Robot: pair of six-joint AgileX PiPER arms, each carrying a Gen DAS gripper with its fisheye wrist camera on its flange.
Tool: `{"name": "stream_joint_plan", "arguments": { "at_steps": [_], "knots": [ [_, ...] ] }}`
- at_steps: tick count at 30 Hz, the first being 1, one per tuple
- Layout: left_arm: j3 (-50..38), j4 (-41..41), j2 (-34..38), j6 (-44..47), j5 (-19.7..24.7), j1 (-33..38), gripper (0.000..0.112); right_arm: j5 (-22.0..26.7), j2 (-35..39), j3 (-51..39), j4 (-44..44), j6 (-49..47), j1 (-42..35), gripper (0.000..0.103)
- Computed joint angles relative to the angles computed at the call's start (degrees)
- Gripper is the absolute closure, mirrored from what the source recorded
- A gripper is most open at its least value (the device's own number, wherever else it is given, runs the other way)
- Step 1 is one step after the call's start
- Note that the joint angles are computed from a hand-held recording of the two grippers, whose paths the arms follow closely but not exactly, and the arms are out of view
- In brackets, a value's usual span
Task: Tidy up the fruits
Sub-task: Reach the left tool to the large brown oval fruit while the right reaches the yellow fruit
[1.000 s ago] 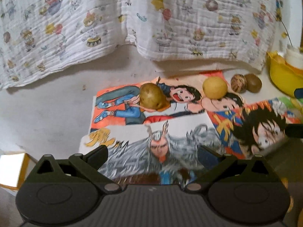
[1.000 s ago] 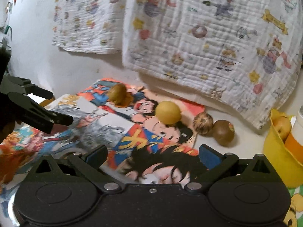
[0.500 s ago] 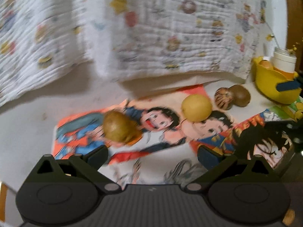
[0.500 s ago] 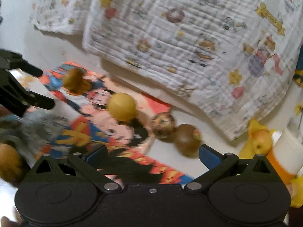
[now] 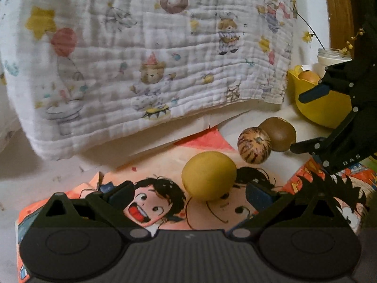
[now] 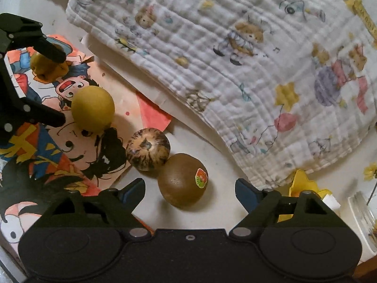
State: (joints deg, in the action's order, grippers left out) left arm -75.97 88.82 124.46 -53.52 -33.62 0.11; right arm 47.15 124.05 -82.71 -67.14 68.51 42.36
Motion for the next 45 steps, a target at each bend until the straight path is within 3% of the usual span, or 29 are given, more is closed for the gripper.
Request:
{"name": "stream_joint_plan", "arguments": {
  "at_steps": [15, 24, 30, 45],
  "knots": [
    [-1.74, -0.82, 1.64, 2.02, 0.05, -1.01, 0.010, -3.17, 0.86, -1.15, -0.54, -4.56, -0.68, 0.020],
    [-2.66, -0.16, 2.48, 1.86, -0.65, -0.35, 0.010, -6.79, 2.94, -5.58, 2.92, -19.23, -1.28, 0.021],
    [-2.82, -0.81, 2.78, 2.89, 0.01, -0.71, 0.010, -7.24, 5.85, -10.44, 6.97, -27.41, -2.05, 0.027],
    [-3.62, 0.35, 3.03, 2.08, -1.24, 0.64, 0.010, -9.57, 8.56, -14.21, 10.28, -33.61, -2.33, 0.029]
  ]
}}
